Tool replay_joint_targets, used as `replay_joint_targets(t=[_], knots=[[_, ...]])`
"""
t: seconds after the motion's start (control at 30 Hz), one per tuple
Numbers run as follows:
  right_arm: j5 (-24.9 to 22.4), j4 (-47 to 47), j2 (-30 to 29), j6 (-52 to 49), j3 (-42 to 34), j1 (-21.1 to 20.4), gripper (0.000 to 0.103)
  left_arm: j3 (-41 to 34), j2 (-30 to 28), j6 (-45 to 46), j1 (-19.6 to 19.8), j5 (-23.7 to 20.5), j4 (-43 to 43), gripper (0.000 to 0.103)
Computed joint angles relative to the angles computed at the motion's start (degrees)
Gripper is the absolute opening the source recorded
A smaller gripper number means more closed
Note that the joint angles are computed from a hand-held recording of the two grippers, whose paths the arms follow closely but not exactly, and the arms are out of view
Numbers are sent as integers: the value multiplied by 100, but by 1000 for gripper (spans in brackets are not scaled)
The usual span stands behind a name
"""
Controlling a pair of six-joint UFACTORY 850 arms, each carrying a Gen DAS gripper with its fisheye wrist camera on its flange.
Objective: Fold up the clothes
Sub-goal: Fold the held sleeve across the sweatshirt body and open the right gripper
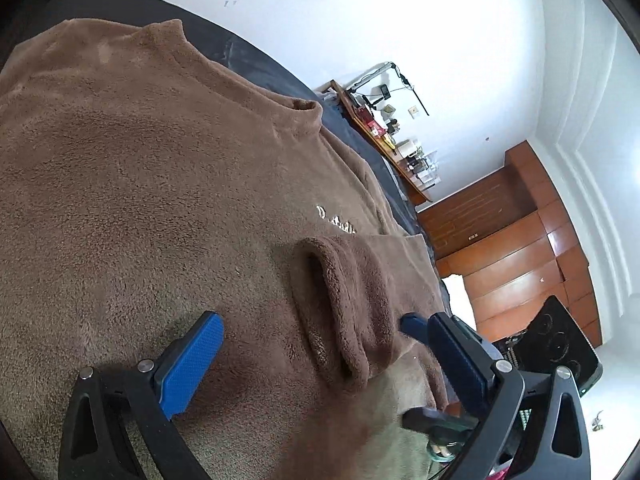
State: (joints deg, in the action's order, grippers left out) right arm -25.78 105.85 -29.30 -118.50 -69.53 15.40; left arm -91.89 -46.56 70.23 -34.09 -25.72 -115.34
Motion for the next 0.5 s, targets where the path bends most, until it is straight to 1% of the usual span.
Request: replay_joint_targets(t=[0.1, 0.17, 0.2, 0.3, 0.33, 0.5], knots=[[-527, 641, 135, -437, 289, -242, 79, -29, -24, 74, 0, -14, -78, 103], [-956, 1356, 155, -614, 469, -467, 80, -44, -35, -53, 14, -69, -61, 103], [-1003, 1645, 168, -672, 529, -523, 80, -64, -49, -166, 26, -128, -21, 103], [-949, 2454, 206, -844, 659, -623, 80, -264, -184, -659, 84, -511, 171, 103], [-939, 2752, 273, -1042, 754, -636, 80, -374, -244, -876, 83, -583, 295, 103], [-879, 4440, 608, -2560, 1161, -513, 80, -996, -533, -2050, 6, -555, 1274, 103]])
